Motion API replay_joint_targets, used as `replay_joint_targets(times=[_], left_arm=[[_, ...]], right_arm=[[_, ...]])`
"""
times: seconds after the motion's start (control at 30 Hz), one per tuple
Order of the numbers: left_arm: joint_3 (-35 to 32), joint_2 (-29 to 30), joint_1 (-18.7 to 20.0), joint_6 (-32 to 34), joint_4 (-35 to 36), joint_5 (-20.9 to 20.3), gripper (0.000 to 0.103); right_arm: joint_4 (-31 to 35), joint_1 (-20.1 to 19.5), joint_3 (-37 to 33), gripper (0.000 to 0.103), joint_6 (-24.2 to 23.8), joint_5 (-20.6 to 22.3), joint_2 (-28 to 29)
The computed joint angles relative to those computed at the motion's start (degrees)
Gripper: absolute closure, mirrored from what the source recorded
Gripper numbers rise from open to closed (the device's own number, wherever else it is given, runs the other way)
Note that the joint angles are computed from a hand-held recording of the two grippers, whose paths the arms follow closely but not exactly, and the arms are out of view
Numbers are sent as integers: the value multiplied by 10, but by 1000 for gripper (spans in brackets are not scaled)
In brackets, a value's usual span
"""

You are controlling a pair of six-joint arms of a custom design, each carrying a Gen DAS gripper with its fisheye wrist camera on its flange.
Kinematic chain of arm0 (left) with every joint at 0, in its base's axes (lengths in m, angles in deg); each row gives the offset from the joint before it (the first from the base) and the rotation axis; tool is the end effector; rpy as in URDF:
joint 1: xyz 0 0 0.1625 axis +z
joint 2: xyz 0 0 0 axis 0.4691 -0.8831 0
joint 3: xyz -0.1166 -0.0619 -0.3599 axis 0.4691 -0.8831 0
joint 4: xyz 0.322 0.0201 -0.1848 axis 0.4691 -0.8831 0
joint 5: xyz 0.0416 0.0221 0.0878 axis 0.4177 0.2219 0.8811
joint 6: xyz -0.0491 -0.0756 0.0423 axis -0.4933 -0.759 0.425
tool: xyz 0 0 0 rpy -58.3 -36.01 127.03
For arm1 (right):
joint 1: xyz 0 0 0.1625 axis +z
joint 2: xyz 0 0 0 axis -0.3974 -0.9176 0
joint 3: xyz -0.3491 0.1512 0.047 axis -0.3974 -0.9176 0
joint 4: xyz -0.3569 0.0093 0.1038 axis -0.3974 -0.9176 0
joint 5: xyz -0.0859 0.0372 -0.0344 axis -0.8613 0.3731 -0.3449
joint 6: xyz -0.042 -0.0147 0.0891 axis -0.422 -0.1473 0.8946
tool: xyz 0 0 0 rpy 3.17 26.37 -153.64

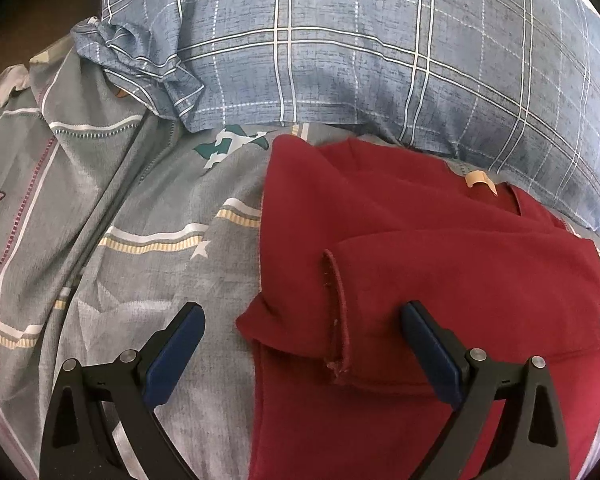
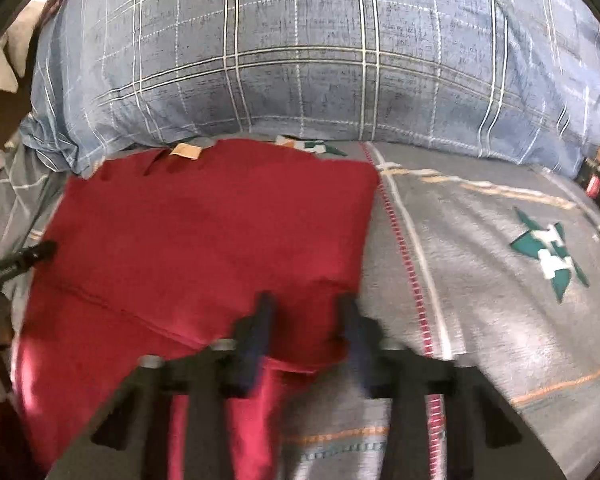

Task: Fold small clothes

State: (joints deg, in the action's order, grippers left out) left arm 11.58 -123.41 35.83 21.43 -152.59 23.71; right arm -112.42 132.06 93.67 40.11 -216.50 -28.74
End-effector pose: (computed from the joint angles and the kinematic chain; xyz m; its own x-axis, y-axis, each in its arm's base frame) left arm -0.0882 -0.6534 0.2458 -0.7472 -0.0625 -0.6617 0.3334 0.8260 -0.4545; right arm 0.2610 -0.6092 0.1245 -0.6526 0.1057 0.7503 -0.3304 0.8515 -0.4073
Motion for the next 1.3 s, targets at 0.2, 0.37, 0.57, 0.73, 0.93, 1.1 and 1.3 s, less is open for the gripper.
replay_joint_targets(times=[0.2, 0.37, 0.57, 0.73, 0.93, 1.1, 1.3], left_arm=[[-1, 2, -1, 1, 0, 1, 4], [1, 2, -1, 7, -5, 2, 4], [-8, 5, 3, -1, 6, 0, 4], [-14, 13, 4, 4, 6, 3, 4], [-11, 14, 4, 8, 0, 6, 4], [-4, 14, 2, 19, -14, 11, 4], [7, 8, -1, 29, -21, 13, 4]], right_arm=[[5, 0, 22, 88, 25, 7, -30], [-52, 21, 2, 50, -13, 40, -10], [-30, 19, -76, 49, -50, 18, 59], [-20, -11, -97, 52, -13, 9, 68], [-19, -11, -62, 49, 10, 29, 39], [-27, 12, -14, 49, 1, 24, 13], [-30, 23, -12, 49, -30, -51, 33]])
